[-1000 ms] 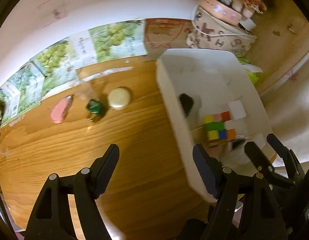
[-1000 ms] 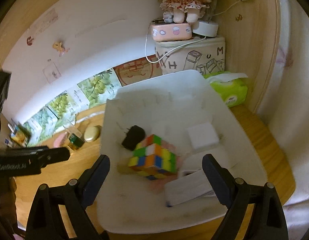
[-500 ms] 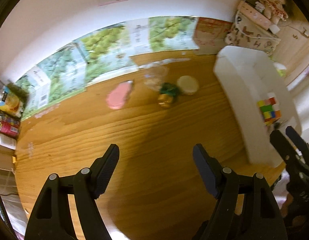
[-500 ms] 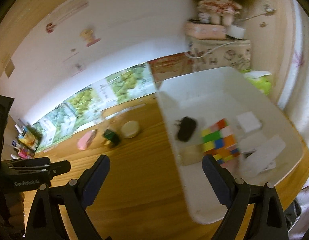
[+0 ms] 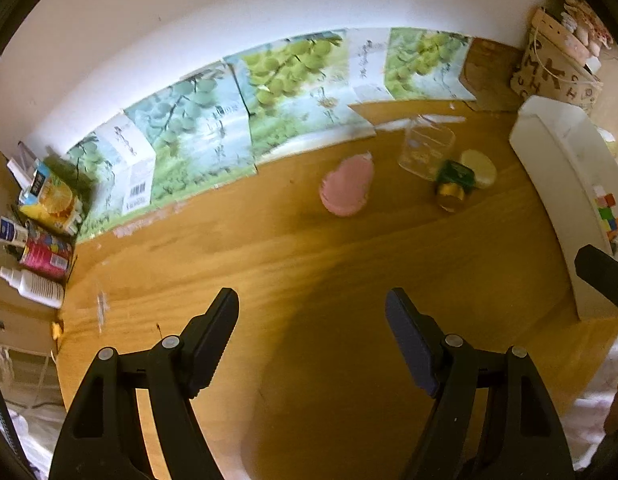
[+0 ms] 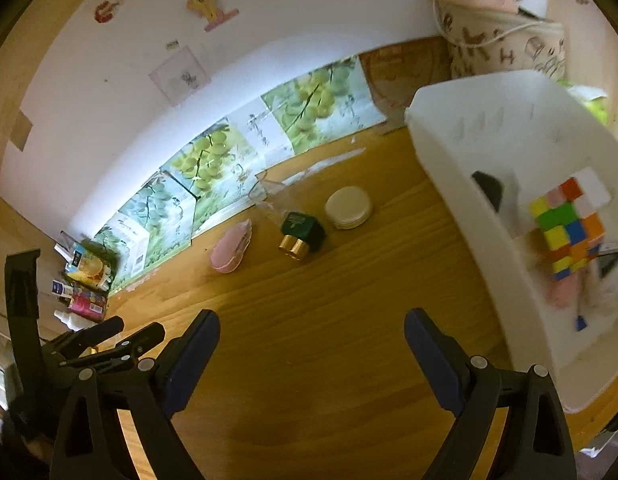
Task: Organize rigid objects
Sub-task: 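Withdraw both open tools from the tray back over the desk, then move the left tool to the pink soap dish while the right tool approaches the green-gold cylinder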
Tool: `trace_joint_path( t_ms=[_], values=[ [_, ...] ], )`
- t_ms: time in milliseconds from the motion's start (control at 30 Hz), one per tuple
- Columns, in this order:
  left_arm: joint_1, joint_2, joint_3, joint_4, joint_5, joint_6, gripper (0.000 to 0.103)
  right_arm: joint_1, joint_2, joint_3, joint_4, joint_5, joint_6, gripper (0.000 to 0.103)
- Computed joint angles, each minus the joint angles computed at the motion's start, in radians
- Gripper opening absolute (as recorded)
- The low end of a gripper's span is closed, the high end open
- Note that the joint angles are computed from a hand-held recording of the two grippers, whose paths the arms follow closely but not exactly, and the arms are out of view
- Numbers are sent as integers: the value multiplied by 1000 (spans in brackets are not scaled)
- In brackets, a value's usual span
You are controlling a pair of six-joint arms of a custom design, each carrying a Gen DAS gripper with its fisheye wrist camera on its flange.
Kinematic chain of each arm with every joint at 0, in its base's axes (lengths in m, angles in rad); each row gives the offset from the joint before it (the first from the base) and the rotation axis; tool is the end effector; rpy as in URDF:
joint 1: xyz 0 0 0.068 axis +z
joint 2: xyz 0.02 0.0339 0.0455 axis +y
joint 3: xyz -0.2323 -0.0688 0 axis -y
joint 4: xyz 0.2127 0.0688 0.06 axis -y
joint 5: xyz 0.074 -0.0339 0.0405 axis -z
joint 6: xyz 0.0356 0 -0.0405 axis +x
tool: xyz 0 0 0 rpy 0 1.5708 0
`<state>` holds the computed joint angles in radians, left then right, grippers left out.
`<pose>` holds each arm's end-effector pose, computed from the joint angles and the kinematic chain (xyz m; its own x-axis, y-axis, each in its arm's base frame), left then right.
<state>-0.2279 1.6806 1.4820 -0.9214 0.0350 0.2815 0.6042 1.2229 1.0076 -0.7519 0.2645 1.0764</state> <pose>0.3052 -0.0721 0.2626 -0.7755 0.4648 -0.4273 0.4748 0.8754 0.0908 0.1887 0.1190 0.2558 -0.6967 0.5515 -0.4588 0.3942 0.8286 0.3975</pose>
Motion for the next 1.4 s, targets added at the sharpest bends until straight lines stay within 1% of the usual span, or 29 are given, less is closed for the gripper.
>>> trace_joint_path(
  t_ms=[133, 267, 333, 467, 600, 667, 700, 767, 867, 1000, 1100, 1267, 1400],
  values=[
    [16, 37, 21, 80, 28, 31, 79, -81, 64, 23, 63, -101, -65, 94],
    [16, 87, 59, 153, 90, 56, 79, -168, 160, 64, 132, -202, -145, 94],
    [14, 124, 84, 183, 118, 57, 79, -197, 206, 86, 152, -234, -175, 94],
    [-16, 204, 129, 214, 106, 66, 79, -250, 299, 126, 185, -303, -227, 94],
    [-43, 293, 179, 216, 79, 63, 79, -283, 373, 146, 214, -353, -261, 94],
    [-46, 334, 211, 201, 75, 58, 79, -298, 398, 150, 221, -369, -268, 93],
    [-48, 350, 223, 196, 75, 56, 79, -306, 409, 150, 227, -380, -272, 89],
    [-53, 385, 250, 186, 66, 49, 79, -318, 437, 160, 224, -395, -278, 85],
    [-62, 429, 284, 175, 62, 38, 79, -332, 467, 172, 225, -407, -288, 85],
    [-76, 476, 319, 167, 48, 30, 79, -344, 494, 183, 225, -407, -304, 81],
    [-84, 500, 337, 160, 49, 30, 79, -349, 521, 204, 211, -408, -321, 81],
    [-101, 539, 378, 143, 47, 27, 79, -351, 551, 224, 200, -401, -339, 77],
    [-112, 566, 403, 133, 32, 23, 79, -349, 571, 239, 188, -397, -349, 76]
  ],
)
